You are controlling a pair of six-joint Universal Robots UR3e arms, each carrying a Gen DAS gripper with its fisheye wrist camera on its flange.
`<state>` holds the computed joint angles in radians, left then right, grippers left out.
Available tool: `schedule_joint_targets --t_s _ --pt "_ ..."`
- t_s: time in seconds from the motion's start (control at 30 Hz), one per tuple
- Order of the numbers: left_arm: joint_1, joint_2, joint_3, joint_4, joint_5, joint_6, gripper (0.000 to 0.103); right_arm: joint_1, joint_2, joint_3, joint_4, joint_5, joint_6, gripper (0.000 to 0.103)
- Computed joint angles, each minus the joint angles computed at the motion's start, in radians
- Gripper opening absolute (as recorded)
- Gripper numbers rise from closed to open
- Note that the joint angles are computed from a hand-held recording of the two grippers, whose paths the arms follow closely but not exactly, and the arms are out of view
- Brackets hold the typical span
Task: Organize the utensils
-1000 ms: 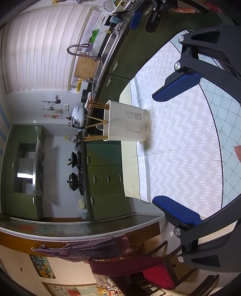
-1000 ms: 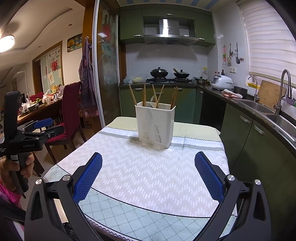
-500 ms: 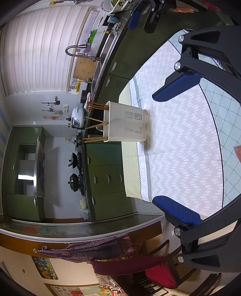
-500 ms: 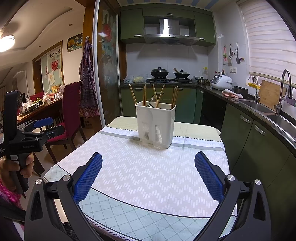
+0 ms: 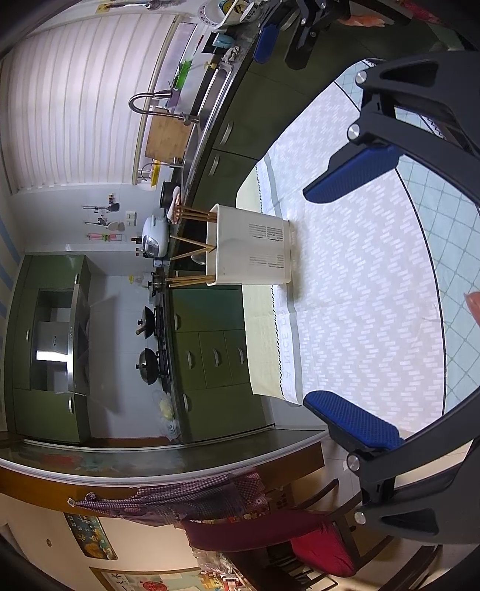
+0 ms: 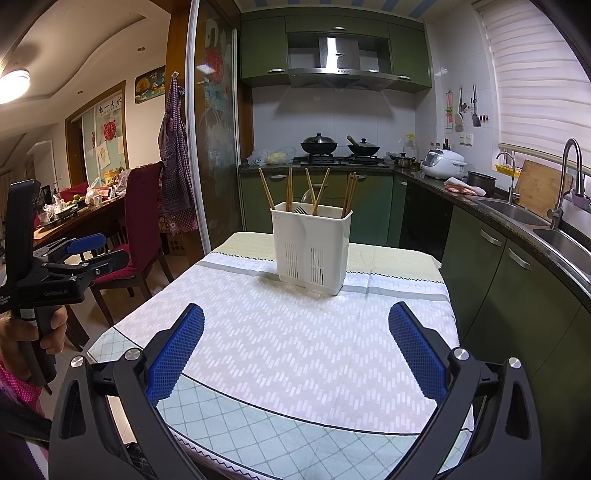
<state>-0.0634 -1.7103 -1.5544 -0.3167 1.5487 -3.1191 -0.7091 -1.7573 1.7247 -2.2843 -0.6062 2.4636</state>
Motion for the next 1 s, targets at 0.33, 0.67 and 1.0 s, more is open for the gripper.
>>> schedule_joint_targets --t_s 0.33,0.67,1.0 --pt "0.012 -0.001 0.007 -0.014 -0.016 0.004 0.097 0.002 0.003 0.000 -0.002 -0.001 -0.001 0.099" --pt "0.039 -0.024 0.042 -0.052 -0.081 -0.009 0.097 0.008 0.013 0.009 -0.014 -0.005 -0.003 0.099" --pt "0.029 -0.064 0.051 -0.012 -0.052 -0.005 0.097 0.024 0.050 0.007 -0.048 -0.022 0.005 0.099"
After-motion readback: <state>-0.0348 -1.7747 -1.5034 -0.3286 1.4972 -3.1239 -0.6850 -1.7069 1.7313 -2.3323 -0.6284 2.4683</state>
